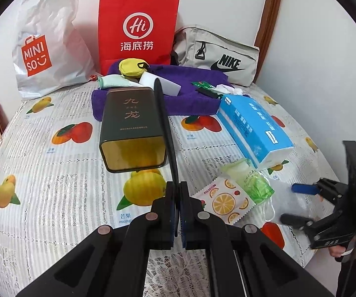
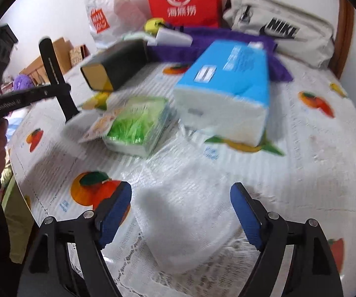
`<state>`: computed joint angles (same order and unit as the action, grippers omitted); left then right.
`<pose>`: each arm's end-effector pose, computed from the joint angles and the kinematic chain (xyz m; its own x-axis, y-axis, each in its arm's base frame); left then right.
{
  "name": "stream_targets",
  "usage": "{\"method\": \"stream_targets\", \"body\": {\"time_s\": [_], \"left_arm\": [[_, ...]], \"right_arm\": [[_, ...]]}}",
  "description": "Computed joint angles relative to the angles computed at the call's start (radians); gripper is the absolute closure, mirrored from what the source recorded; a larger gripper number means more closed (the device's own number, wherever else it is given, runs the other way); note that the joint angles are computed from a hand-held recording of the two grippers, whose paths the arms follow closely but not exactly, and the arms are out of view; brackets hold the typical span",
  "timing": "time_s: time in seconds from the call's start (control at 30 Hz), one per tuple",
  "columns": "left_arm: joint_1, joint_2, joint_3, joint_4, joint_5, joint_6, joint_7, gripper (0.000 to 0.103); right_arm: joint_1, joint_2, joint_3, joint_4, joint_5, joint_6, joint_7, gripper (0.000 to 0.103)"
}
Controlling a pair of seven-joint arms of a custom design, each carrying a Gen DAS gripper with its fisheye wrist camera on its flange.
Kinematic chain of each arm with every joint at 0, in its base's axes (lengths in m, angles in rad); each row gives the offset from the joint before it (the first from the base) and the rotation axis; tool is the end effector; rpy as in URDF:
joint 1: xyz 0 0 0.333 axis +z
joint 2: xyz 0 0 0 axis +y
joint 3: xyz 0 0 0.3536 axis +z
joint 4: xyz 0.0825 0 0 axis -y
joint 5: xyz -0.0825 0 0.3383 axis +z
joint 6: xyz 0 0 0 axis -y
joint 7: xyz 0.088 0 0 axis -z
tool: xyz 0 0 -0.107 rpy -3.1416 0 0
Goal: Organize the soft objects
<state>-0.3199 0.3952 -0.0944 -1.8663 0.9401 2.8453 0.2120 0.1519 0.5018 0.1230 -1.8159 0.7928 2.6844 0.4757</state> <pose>0.5757 -0.2913 0.4207 0.0788 -0.9863 0.1447 -0.7472 -0.1545 -0.6464 0.6447 0.1464 0.3595 0.6587 -0.7381 -0.1461 -0.6701 -0.4872 -0.5600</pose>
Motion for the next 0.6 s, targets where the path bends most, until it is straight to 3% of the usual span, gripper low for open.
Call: {"method": "stream_targets", "body": {"time_s": [0.13,0.2,0.27,0.33,0.4,0.47,0.6], "left_arm": [[0.001,0.002,-0.007,0.003,-0.010,-0.004,0.018,0.099],[0.001,0.004,-0.008,0.004,-0.016,-0.001,0.020,0.099],[0.001,0.004,-0.010,0.005,-0.023,-0.001,0.026,0.099],[0.002,0.004,-0.010,0.004,-0.029,0.002,0.031,0.099],[0.000,0.002,-0.008,0.003,-0.030,0.006,0.027,0.099],[-0.002,-0.002,-0.007,0.002,-0.032,0.005,0.023,0.099],[-0.001,-0.012,-0.013,0.002,-0.052,-0.020,0.024,0.099]], "right_arm": [[0.037,-0.004,0.003,-0.042,-0.015,0.103,-0.029,0.013],[0.041,-0.004,0.013,-0.058,-0.010,0.150,-0.041,0.015],[0.023,-0.007,0.035,-0.065,0.016,0.170,-0.065,0.030],[0.017,-0.012,0.030,-0.066,0.026,0.180,-0.057,0.074],[0.026,-0.009,-0.002,-0.052,-0.002,0.160,-0.006,0.098],[0.008,-0.007,-0.006,-0.034,-0.014,0.112,0.016,0.099],[0.006,-0.029,-0.014,-0.052,-0.031,0.124,0.023,0.100]]}}
